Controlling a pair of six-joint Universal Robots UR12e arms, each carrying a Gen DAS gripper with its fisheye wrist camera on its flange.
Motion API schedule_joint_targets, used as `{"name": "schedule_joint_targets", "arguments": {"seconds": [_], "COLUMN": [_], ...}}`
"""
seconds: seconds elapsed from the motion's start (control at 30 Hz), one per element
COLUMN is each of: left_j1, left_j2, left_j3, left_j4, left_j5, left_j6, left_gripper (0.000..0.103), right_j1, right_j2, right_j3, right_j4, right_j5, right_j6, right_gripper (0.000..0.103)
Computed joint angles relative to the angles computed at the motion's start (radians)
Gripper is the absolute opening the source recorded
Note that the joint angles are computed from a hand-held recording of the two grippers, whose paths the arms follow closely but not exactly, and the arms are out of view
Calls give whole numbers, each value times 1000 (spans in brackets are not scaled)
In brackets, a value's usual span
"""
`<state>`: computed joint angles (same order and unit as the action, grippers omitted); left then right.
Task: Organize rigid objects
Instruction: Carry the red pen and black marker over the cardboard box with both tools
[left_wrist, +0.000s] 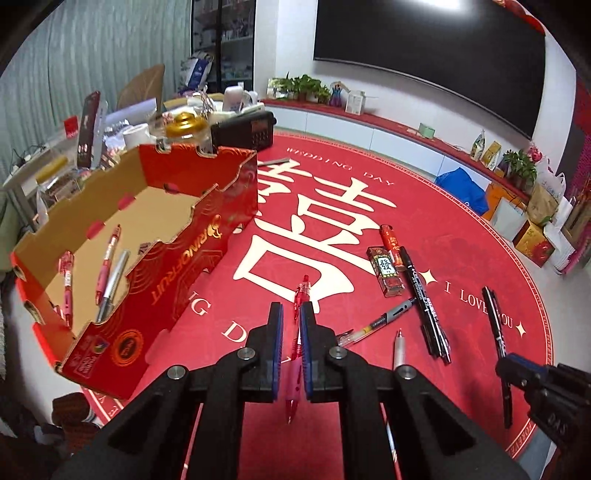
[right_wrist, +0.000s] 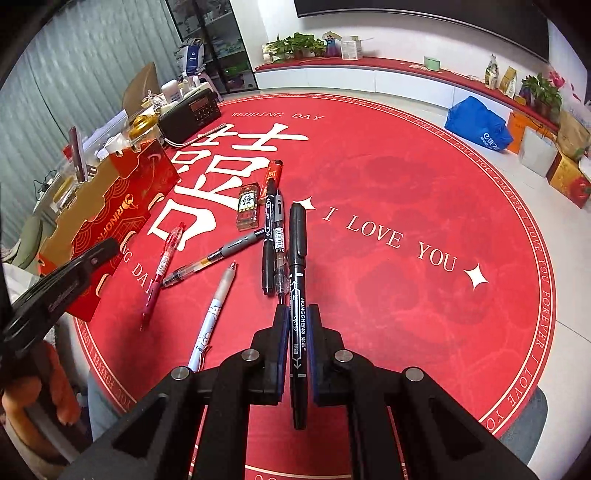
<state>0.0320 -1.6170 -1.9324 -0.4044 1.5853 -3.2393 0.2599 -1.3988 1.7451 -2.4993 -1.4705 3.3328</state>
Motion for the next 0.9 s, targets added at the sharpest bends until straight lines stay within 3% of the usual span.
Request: {"name": "schedule_joint_targets", "arguments": {"seconds": [0.13, 0.27, 0.3, 0.4, 0.47, 0.5, 0.6, 0.67, 0.73, 0.9], "left_j1": [18, 11, 8, -8, -15, -13, -5, -4, -8, -7], "left_j2": [7, -44, -58, -110, -136, -138, -136, -130, -123, -113], "left_j3": [-7, 36, 46, 88, 107, 101, 94, 88, 81, 63], "left_j4": [-14, -66, -73, -127, -165, -142, -133, -129, -135, -116], "left_j5": [-33, -21, -20, 6, 27, 24, 15, 7, 7, -5], "left_j6": [-15, 18, 20, 57, 74, 68, 64, 83, 112, 102], "left_gripper": [10, 10, 13, 47, 48, 49, 46, 15, 14, 14], "right_j1": [-3, -2, -4, -7, -10, -12, -14, -12, -9, 15], "right_j2": [-4, -4, -5, -10, -13, -14, -10, -1, 16, 63], "right_j3": [2, 5, 6, 10, 12, 12, 10, 0, -17, -68], "right_j4": [5, 8, 11, 13, 8, 6, 10, 35, 85, 163], "right_j5": [7, 12, 17, 19, 20, 23, 32, 33, 33, -29], "right_j6": [0, 0, 0, -1, 3, 7, 1, -14, -36, -133], "right_gripper": [10, 10, 10, 10, 10, 10, 10, 10, 11, 11]}}
